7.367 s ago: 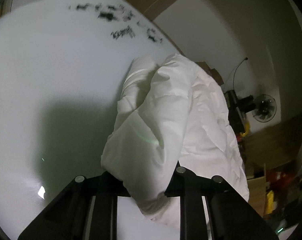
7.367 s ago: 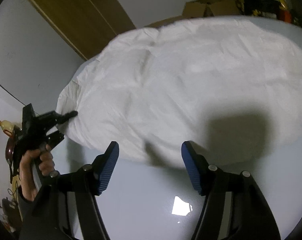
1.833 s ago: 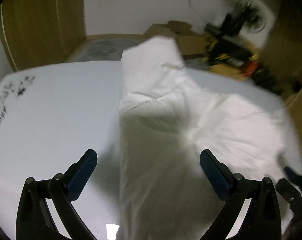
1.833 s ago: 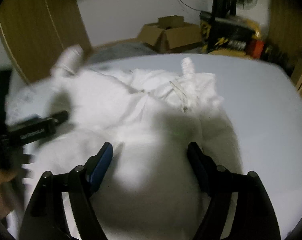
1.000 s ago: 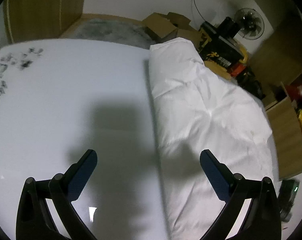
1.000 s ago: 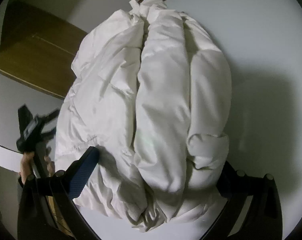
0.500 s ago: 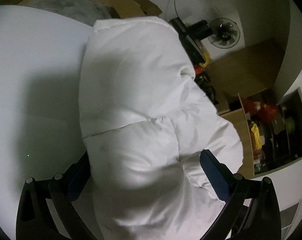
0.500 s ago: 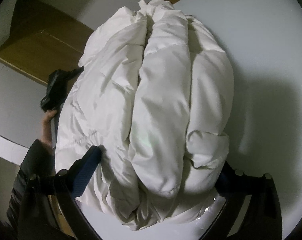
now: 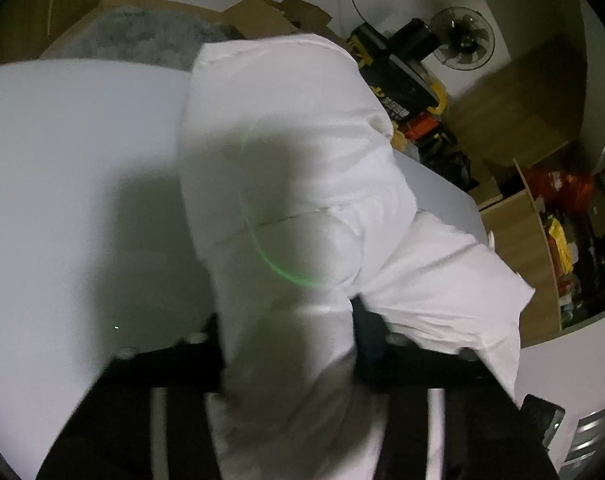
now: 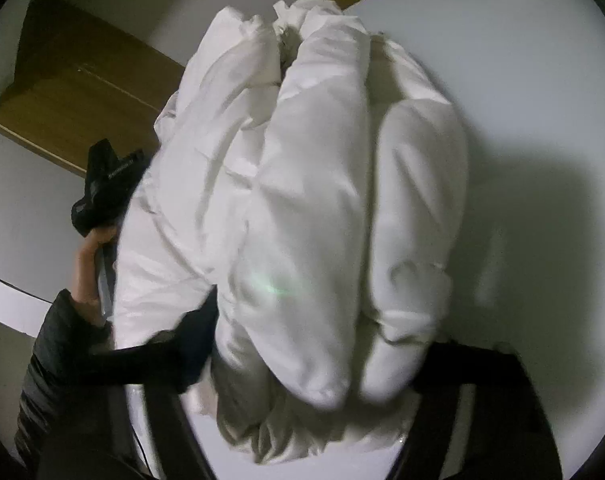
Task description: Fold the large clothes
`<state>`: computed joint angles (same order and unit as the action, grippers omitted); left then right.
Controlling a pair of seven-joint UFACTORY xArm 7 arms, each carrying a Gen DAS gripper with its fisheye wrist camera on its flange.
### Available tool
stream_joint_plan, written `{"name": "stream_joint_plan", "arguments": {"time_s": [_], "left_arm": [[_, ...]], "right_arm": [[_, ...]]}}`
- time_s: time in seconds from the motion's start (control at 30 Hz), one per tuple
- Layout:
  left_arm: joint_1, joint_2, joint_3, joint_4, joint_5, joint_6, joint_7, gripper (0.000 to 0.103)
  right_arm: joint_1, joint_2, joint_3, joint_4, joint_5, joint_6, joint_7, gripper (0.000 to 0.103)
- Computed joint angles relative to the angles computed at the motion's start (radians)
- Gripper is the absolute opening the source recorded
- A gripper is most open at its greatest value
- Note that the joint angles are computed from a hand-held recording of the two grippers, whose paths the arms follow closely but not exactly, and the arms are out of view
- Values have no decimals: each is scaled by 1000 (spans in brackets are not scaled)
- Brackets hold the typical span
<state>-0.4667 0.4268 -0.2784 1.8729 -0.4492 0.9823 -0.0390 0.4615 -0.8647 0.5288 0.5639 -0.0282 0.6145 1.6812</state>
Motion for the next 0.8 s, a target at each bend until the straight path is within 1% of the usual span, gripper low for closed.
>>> {"name": "stream_joint_plan", "arguments": {"time_s": [0.07, 0.17, 0.23, 0.33, 0.43, 0.5, 0.57, 0.7, 0.73, 0.77, 0.8], "left_arm": [[0, -37, 3, -29, 10, -5, 5, 25], [7, -109, 10, -74, 15, -8, 6, 22], [5, -155, 15, -96, 35, -6, 19, 22], [32, -236, 27, -134, 19, 19, 67, 22], [60, -345, 48, -206, -4, 47, 112, 22], [66, -414, 61, -258, -2, 50, 137, 22], [76, -508, 82, -355, -12, 49, 178, 22], [84, -664, 127, -536, -58, 76, 214, 22], [80, -686, 130, -563, -66, 82, 210, 22], [78, -718, 140, -603, -80, 93, 218, 22], [75, -740, 147, -637, -90, 92, 227, 22]], "right_arm": [[-19, 1, 24, 39, -17, 36, 11, 44], [-38, 19, 48, 102, -31, 82, 25, 34], [-42, 41, 64, 140, -39, 77, 25, 33], [-65, 87, 112, 226, -67, 78, 29, 33], [-98, 139, 173, 319, -104, 98, 41, 33], [-128, 187, 234, 390, -132, 112, 62, 33], [-149, 227, 287, 430, -151, 102, 99, 33], [-181, 307, 399, 495, -187, 105, 185, 33], [-183, 322, 417, 506, -196, 111, 202, 33], [-196, 350, 462, 536, -210, 140, 225, 33], [-202, 367, 490, 552, -220, 157, 245, 33]]}}
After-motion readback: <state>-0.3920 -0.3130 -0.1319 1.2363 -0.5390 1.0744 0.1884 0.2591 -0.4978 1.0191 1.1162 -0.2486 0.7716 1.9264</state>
